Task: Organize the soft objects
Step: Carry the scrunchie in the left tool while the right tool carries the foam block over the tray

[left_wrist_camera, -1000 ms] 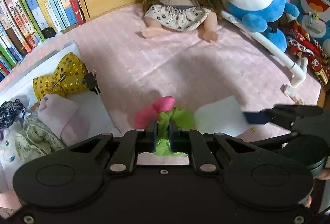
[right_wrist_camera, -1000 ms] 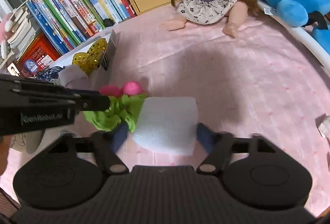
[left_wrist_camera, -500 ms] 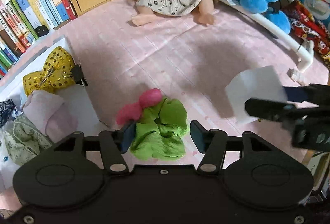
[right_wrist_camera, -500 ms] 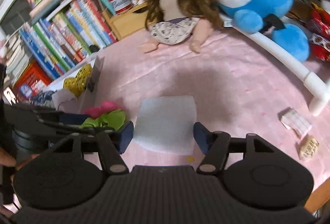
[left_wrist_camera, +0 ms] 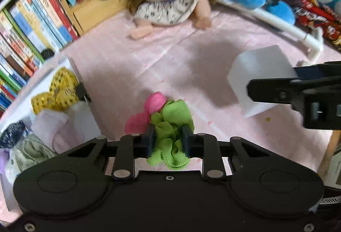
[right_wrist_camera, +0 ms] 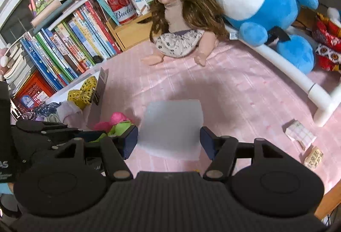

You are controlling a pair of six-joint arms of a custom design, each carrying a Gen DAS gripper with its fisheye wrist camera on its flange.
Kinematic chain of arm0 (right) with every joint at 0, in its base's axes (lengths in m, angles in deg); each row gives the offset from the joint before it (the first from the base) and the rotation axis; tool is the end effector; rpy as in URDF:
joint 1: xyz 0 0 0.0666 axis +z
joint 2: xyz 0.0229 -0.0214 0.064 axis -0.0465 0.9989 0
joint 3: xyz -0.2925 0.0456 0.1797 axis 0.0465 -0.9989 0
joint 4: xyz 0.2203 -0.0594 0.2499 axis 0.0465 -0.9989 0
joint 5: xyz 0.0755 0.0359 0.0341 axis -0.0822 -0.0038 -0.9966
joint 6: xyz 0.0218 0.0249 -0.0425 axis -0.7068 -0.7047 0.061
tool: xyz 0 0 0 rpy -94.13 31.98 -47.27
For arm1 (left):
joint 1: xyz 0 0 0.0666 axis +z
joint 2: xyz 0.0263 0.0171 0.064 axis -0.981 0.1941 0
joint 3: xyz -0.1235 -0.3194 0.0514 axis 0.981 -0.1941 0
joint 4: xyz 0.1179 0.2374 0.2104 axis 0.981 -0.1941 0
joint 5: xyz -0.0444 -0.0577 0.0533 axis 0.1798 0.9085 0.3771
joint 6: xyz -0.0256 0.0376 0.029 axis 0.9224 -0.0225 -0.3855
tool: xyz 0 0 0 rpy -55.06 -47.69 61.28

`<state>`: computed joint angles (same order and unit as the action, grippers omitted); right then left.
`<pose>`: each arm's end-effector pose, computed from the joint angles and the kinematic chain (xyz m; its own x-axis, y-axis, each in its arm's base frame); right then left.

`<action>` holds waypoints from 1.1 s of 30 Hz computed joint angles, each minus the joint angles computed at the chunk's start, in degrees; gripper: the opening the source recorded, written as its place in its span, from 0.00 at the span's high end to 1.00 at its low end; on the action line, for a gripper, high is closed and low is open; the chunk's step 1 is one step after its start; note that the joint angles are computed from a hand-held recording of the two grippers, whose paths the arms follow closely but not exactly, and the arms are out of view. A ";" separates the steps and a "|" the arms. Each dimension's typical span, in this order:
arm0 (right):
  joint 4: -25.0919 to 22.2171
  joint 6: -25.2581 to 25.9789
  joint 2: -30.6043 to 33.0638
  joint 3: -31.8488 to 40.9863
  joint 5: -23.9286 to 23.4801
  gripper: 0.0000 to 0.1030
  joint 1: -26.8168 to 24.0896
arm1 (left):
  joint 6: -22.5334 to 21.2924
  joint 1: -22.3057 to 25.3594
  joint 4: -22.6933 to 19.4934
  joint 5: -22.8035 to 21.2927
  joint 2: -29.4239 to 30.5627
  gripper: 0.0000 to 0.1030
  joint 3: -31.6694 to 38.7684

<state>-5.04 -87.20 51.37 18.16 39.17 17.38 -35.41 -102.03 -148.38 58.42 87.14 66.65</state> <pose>0.3564 0.1315 0.4847 -0.7413 0.1968 -0.6417 -0.0582 0.9336 0.3536 0.3962 -0.1658 0.4861 -0.7276 0.4300 -0.5345 0.4119 0.8969 0.1609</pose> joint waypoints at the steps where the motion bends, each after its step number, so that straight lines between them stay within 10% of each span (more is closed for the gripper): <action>1: -0.13 0.01 -0.08 0.37 0.48 0.36 0.24 | -0.18 0.06 0.01 0.53 -0.33 0.81 0.31; 19: -4.64 -0.21 4.24 12.69 6.30 0.36 7.16 | -1.07 8.59 -2.08 9.62 -5.60 0.91 7.15; 33: -9.72 0.53 19.87 35.34 7.18 0.36 14.07 | -6.97 26.72 -8.37 13.97 -2.39 0.91 19.79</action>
